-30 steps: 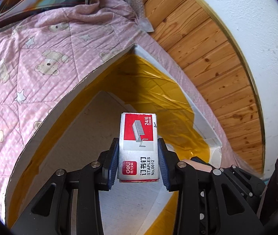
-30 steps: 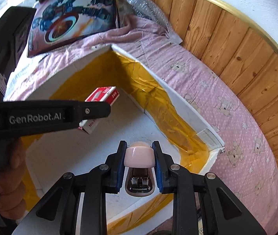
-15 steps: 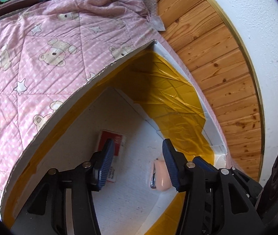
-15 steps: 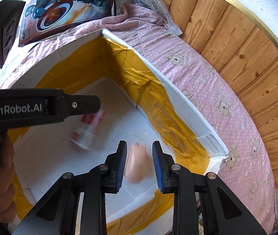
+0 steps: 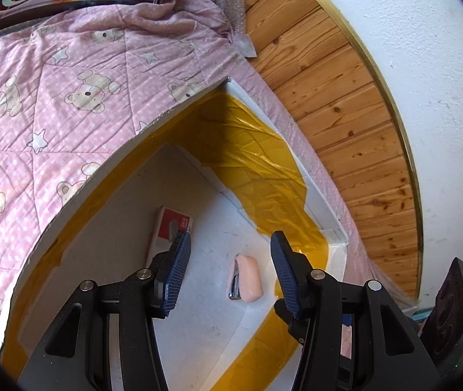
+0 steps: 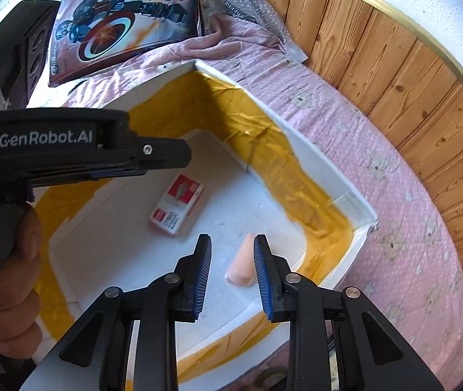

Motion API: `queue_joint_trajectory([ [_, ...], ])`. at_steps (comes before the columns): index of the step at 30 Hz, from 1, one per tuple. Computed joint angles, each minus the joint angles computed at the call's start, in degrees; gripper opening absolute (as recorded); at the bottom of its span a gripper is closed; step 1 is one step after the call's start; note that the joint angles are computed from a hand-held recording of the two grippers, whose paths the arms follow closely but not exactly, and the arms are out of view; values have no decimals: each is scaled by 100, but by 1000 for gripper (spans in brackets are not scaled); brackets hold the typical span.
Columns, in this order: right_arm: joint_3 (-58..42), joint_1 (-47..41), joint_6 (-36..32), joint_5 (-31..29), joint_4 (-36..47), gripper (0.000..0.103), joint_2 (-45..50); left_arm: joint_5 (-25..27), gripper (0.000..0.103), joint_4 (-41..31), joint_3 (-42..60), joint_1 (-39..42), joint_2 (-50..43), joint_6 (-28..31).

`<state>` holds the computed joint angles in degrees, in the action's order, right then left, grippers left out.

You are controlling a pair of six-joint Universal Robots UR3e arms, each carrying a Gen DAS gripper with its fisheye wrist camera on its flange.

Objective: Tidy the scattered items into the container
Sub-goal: 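Open the left tool dropping the staples box while the right tool releases the stapler into the box, then move both tools back from the cardboard box toward the remaining items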

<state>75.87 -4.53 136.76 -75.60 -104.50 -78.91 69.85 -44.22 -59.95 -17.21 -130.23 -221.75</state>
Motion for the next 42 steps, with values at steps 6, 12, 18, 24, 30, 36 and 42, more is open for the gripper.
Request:
queue_joint_trajectory([
  [6,479,-206,-205,236,226,29,-668,258,54,-47,-220,-208,279,165],
  [12,786,-584,-547,626,717,29,-1382,716,54,-3,-386,-398,517,409],
  [18,852,-1041,-1019,1082,1381,29,-1944,1317,54,162,-700,-614,845,694],
  [24,902,-1500,-1438,1478,2133,29,-2518,1675,54,382,-1091,-787,1180,858],
  [30,871,-2545,-2379,2200,3611,29,-3327,1719,54,1184,-2185,-890,1774,648],
  [36,269,-4389,-4743,2811,6468,30,-3847,1906,54,2194,-2996,-1215,2142,588],
  [42,-558,-6354,-7162,2389,9186,30,-3729,2233,54,2826,-3281,-1613,2176,733],
])
